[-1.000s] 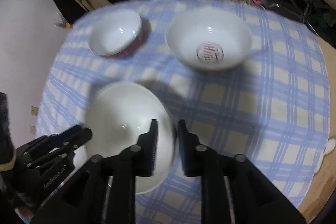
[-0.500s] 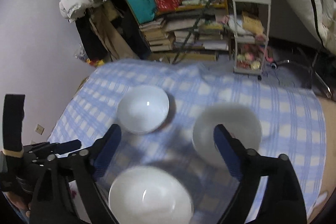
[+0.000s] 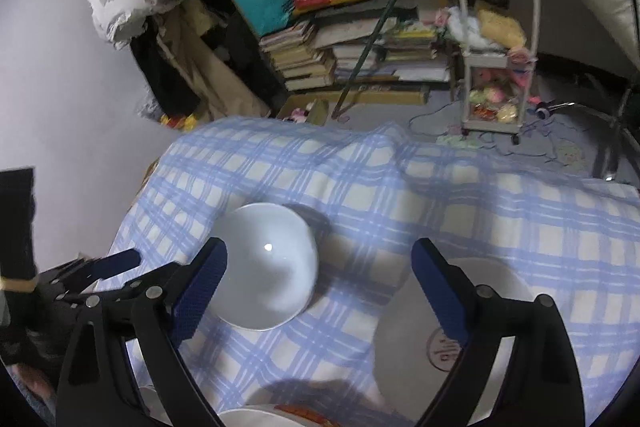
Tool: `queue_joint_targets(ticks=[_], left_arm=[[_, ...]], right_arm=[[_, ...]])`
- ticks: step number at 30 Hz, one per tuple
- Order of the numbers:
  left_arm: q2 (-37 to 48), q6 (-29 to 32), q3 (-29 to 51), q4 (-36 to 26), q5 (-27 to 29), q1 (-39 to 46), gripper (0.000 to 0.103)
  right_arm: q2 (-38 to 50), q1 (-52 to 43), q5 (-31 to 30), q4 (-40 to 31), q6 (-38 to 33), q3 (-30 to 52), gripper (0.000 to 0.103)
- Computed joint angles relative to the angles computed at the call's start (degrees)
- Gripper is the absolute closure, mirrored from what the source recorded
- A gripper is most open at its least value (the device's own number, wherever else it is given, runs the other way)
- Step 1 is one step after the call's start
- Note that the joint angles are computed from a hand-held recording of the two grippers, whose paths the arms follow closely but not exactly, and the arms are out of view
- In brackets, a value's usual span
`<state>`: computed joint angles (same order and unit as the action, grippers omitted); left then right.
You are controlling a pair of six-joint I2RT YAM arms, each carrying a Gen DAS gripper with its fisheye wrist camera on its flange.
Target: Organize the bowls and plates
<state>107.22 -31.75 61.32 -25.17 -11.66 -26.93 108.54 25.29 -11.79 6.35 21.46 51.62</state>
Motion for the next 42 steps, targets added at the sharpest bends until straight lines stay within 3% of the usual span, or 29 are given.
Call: queue_joint_targets(ticks=[2,6,9,14,18,20,25,27,29,36,42], left_arm=[[1.9,0.1,1.0,0.2,0.2,0.4,0.029],[6.3,0.7,3.3,-0.9,-0.2,1.1,0.029],[8.6,0.3,4.3,-1.4,1.6,2.3,0.029],[8.3,-1.1,1.0,3.3,2.4,3.3,0.029],[10.0,-1.4,1.4,3.0,5.8,4.0,0.047],[11.4,-2.4,2.7,1.6,4.9,3.8,0.051],[11.6,-2.4,2.0,3.4,6.5,2.9,0.075],[11.2,-1.2,1.4,4.5,8.2,2.7,0.086],[10.6,-0.7,0.8,5.1,9.1,2.7,0.089],[7.0,-1.0,-1.8,4.3,10.4,2.0,0.088],[2.0,-1.9,-4.3,4.0,8.4,-0.6,0.088]], right_arm=[[2.0,0.4,-0.2,-0.2,-0.3,1.4,0.011],[5.5,1.2,-0.9,-1.3,-0.6,3.6,0.028],[7.4,1.7,-0.4,-1.6,-0.6,4.6,0.032],[10.3,2.0,-2.5,-1.8,-0.7,6.9,0.035],[13.1,3.4,-1.0,-5.5,-1.8,10.0,0.059],[14.0,3.6,-1.4,-5.8,-1.9,10.7,0.061],[14.3,4.3,-2.3,-3.8,-2.2,10.0,0.063],[14.4,4.9,-2.9,-3.8,-3.1,10.0,0.078],[15.1,5.1,-3.5,-5.2,-3.2,10.9,0.085],[11.9,5.7,-1.7,-3.4,-1.5,7.4,0.090],[7.9,6.9,-0.3,-2.7,-1.5,4.0,0.090]])
